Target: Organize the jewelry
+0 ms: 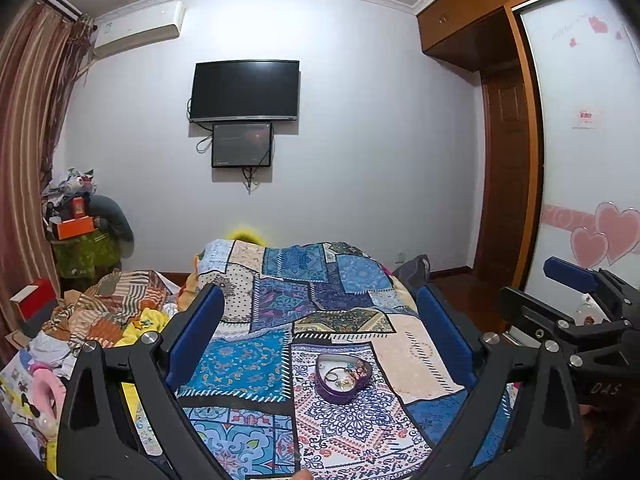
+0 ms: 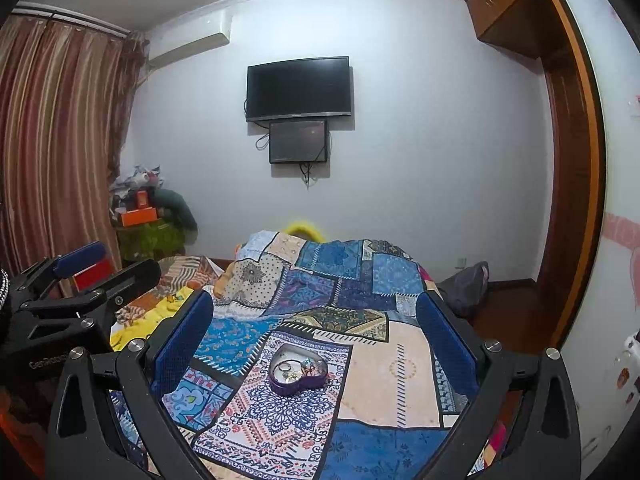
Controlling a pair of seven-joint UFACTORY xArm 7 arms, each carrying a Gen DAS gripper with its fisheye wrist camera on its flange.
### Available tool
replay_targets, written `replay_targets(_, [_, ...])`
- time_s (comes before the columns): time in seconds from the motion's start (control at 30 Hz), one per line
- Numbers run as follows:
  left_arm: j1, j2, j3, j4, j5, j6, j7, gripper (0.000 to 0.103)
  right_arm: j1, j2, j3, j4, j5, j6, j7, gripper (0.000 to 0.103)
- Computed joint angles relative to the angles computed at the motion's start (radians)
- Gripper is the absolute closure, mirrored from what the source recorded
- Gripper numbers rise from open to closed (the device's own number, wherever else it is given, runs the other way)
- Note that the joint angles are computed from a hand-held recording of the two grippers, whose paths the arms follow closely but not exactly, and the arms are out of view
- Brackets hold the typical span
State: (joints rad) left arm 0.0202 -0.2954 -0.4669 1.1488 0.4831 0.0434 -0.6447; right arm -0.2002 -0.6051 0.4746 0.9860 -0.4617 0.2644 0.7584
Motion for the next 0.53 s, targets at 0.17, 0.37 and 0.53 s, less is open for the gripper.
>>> replay_targets(0.17, [0.006, -0.001, -0.009, 0.000, 0.011, -0.002, -0.004, 0.005, -0.004, -0.007, 0.001, -0.006, 0.001, -0.002, 0.010, 0.002])
replay_targets(0.37, [-0.013, 0.005, 0.003, 0.002, 0.004, 0.004, 0.002, 0.005, -0.009, -0.012, 0.001, -0.012, 0.004, 0.002, 0.020, 0.002])
replay_targets(0.53, [-0.021, 0.005, 0.010, -0.003, 0.001, -0.003, 0.009, 0.005, -0.013, -0.012, -0.003, -0.015, 0.007, 0.005, 0.029, 0.002])
